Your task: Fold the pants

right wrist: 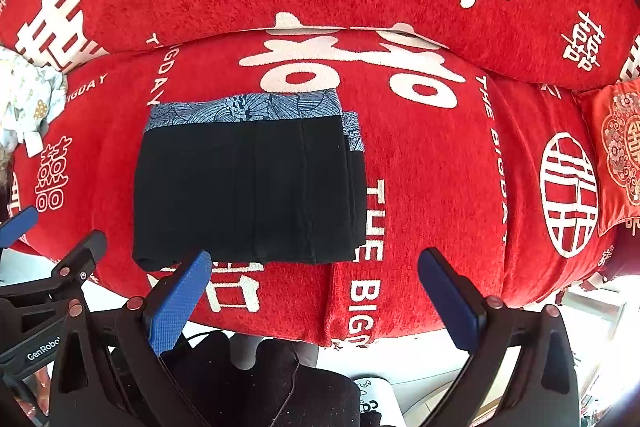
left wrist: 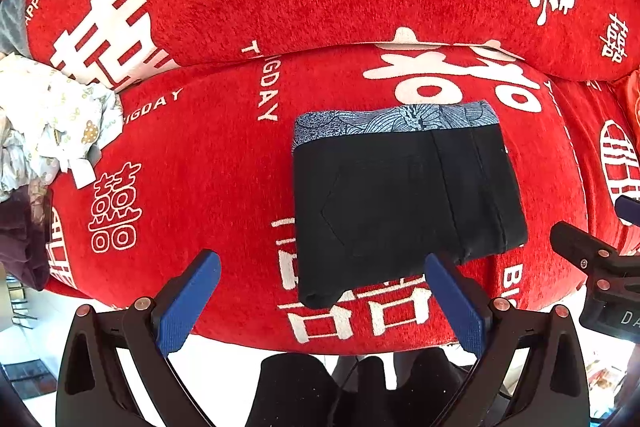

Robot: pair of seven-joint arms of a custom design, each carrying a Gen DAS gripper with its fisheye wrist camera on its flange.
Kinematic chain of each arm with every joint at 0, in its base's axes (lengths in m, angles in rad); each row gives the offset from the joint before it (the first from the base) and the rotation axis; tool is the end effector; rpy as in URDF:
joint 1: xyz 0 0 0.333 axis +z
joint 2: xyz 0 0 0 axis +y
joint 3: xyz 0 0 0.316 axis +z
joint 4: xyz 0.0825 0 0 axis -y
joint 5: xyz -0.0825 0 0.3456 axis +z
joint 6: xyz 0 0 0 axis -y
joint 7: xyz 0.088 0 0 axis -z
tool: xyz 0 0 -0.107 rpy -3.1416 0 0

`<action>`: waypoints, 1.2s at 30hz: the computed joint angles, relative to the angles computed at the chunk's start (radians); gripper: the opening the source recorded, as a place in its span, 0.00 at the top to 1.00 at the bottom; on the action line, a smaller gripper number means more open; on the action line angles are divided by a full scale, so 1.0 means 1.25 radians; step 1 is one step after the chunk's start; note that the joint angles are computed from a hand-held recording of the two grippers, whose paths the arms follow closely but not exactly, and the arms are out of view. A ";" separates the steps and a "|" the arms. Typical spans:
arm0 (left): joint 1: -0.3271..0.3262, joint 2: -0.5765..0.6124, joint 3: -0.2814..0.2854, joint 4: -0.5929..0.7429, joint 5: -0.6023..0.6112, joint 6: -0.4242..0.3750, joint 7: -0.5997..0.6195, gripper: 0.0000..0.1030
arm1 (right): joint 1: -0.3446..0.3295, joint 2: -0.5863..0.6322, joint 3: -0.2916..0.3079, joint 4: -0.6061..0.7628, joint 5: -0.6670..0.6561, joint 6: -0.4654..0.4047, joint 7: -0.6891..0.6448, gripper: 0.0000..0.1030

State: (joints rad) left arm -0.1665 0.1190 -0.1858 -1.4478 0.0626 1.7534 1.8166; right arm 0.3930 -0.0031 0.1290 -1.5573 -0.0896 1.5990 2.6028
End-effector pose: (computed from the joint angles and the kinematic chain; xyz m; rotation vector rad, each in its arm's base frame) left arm 0.5398 -0.1847 0.6332 -1.3902 2.6365 -0.1690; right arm 0.4540 0.2505 0.6349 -1.5661 2.6689 -0.1399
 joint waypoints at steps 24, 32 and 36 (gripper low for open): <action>0.001 -0.014 0.001 -0.013 -0.002 0.009 -0.006 0.01 | 0.005 0.002 0.003 0.006 0.001 -0.002 0.002 0.00; 0.003 -0.010 0.002 -0.010 -0.002 0.006 -0.010 0.01 | 0.007 0.009 0.001 0.013 0.003 -0.001 0.000 0.00; 0.004 -0.016 0.002 -0.021 0.000 0.022 -0.006 0.01 | 0.008 0.012 0.001 0.018 0.001 -0.004 0.001 0.00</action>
State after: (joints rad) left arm -0.1613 0.0989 -0.1831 -1.4738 0.0629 1.7804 1.8086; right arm 0.4030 0.0125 0.1303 -1.5349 -0.0883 1.5945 2.6042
